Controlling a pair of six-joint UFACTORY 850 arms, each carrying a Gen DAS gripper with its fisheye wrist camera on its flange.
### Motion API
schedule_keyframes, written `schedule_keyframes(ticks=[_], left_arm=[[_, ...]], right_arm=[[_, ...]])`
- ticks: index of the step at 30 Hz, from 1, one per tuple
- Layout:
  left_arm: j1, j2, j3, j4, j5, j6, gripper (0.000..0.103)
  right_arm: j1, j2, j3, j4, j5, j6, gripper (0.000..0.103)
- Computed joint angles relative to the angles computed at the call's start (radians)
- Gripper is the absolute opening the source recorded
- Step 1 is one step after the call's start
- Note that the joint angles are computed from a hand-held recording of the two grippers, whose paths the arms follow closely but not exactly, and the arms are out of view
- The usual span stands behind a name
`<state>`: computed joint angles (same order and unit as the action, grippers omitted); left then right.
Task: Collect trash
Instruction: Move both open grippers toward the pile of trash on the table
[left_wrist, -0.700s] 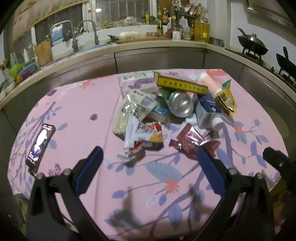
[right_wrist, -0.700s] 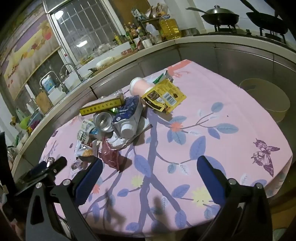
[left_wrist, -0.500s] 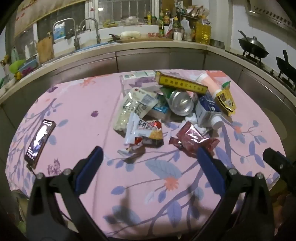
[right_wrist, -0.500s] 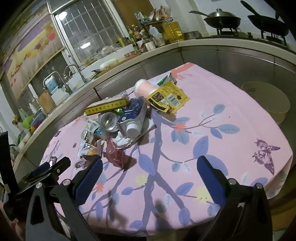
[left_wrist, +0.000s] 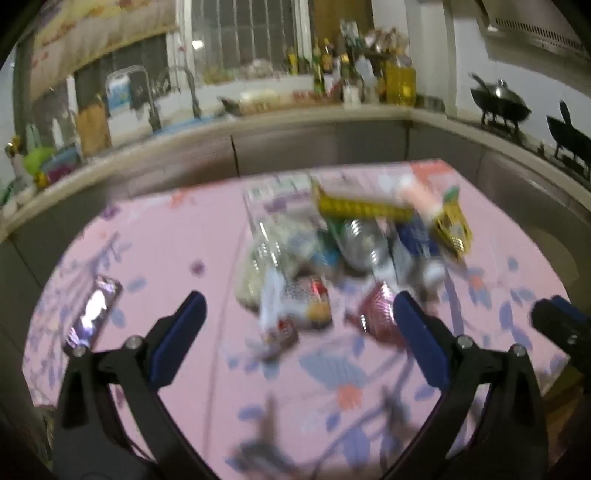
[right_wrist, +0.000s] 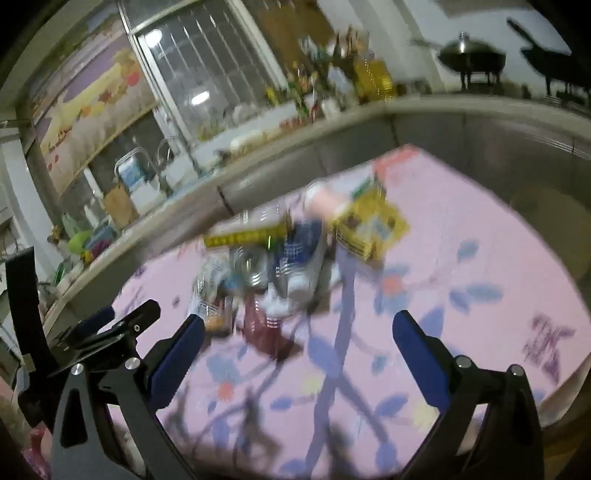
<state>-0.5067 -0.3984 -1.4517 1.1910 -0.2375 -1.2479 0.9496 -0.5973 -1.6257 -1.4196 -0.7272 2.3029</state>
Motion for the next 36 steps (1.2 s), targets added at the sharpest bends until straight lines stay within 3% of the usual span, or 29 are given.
schedule_keyframes(ticks=[3, 6, 8, 10, 12, 21, 28, 36], left_arm=[[0.006, -0.013, -0.055, 0.188, -0.015, -0.185, 0.097], [0.01, -0.025, -0.099, 0.263, -0.027, -0.256, 0.097], [0.013, -0.034, -0.127, 0.252, -0.027, -0.242, 0.097], [0.014, -0.044, -0.152, 0.186, -0.026, -0.176, 0.097], [0.018, -0.054, -0.176, 0.119, -0.023, -0.111, 0.097], [0.015, -0.07, -0.191, 0.042, -0.036, -0.024, 0.097], [0.015, -0.07, -0.188, 0.058, -0.034, -0.04, 0.097], [0.016, -0.07, -0.188, 0.051, -0.032, -0.035, 0.097]], right_arm=[[0.0, -0.013, -0.049, -0.015, -0.102, -0.046, 0.098], [0.008, -0.02, -0.08, -0.09, -0.211, -0.046, 0.098], [-0.006, -0.005, -0.068, -0.111, -0.181, -0.009, 0.098], [-0.037, 0.028, -0.029, -0.139, -0.061, 0.071, 0.098], [-0.049, 0.05, 0.004, -0.18, -0.01, 0.176, 0.098], [-0.039, 0.041, -0.018, -0.145, -0.05, 0.11, 0.098], [-0.045, 0.027, -0.034, -0.135, -0.018, 0.09, 0.098], [-0.036, 0.015, -0.049, -0.119, -0.047, 0.05, 0.098]])
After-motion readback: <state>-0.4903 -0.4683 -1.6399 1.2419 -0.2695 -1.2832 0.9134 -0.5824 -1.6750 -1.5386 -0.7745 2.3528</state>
